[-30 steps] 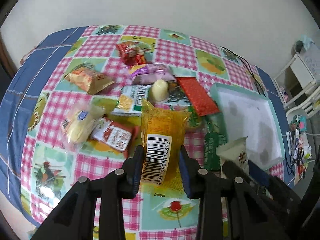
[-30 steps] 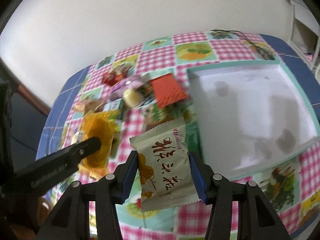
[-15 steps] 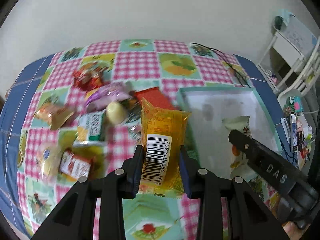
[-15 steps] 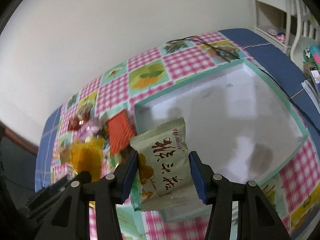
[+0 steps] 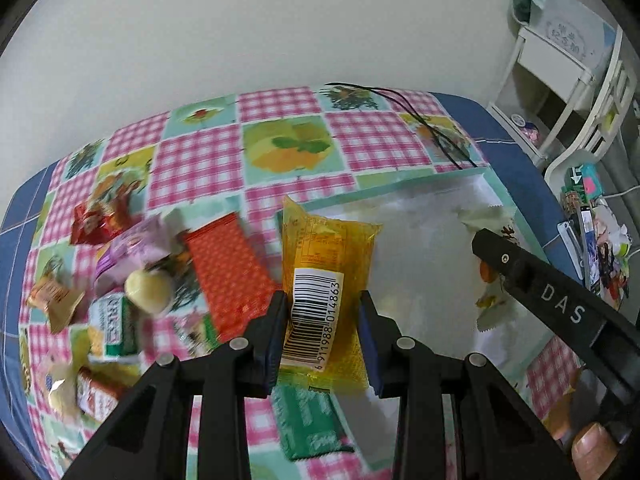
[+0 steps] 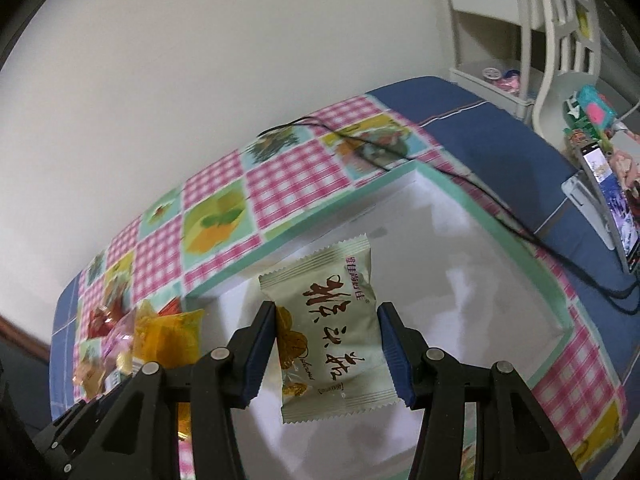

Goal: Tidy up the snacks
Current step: 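Carry the white packet in the right gripper while the left carries the yellow packet toward the tray, then open the right gripper over the tray while the left releases the yellow packet beside it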

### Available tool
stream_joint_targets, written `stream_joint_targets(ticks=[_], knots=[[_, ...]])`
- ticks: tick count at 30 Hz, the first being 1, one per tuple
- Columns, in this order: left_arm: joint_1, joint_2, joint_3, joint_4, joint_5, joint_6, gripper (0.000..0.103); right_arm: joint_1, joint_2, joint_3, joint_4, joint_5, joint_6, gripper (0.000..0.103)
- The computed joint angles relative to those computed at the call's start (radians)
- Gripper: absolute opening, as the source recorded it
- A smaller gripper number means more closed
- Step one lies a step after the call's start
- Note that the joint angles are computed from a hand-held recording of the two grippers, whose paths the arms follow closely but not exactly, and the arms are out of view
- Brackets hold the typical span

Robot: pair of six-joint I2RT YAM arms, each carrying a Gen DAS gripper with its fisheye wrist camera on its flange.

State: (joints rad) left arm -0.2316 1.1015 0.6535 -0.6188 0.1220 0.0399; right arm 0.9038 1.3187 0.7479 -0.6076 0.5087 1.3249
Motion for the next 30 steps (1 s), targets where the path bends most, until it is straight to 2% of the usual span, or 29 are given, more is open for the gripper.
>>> stream_joint_targets(ticks=[11,19,21,24,26,30], knots=[[-0.125,0.132,-0.007,0.212,-0.022,-0.089,0.035,-0.144,0.015,-0.063,0.094,0.0,-0.096,0.055],[-0.153,0.158,0.008,0.227,-0.046,-0.095,0.037,-0.209,0.054,-0.07,0.144,-0.036,-0.141,0.055],[-0.145,0.166,0.025,0.196,-0.049,-0.095,0.056,-0.216,0.058,-0.071,0.141,-0.055,-0.129,0.055],[-0.113,0.161,0.031,0.173,-0.02,-0.092,0.063,-0.219,0.059,-0.072,0.144,-0.072,-0.13,0.057],[-0.108,0.165,0.044,0.14,-0.046,-0.09,0.067,-0.217,0.058,-0.062,0.125,-0.082,-0.128,0.059],[-0.061,0.154,0.055,0.103,-0.032,-0.086,0.082,-0.199,0.05,-0.043,0.081,-0.09,-0.12,0.071]])
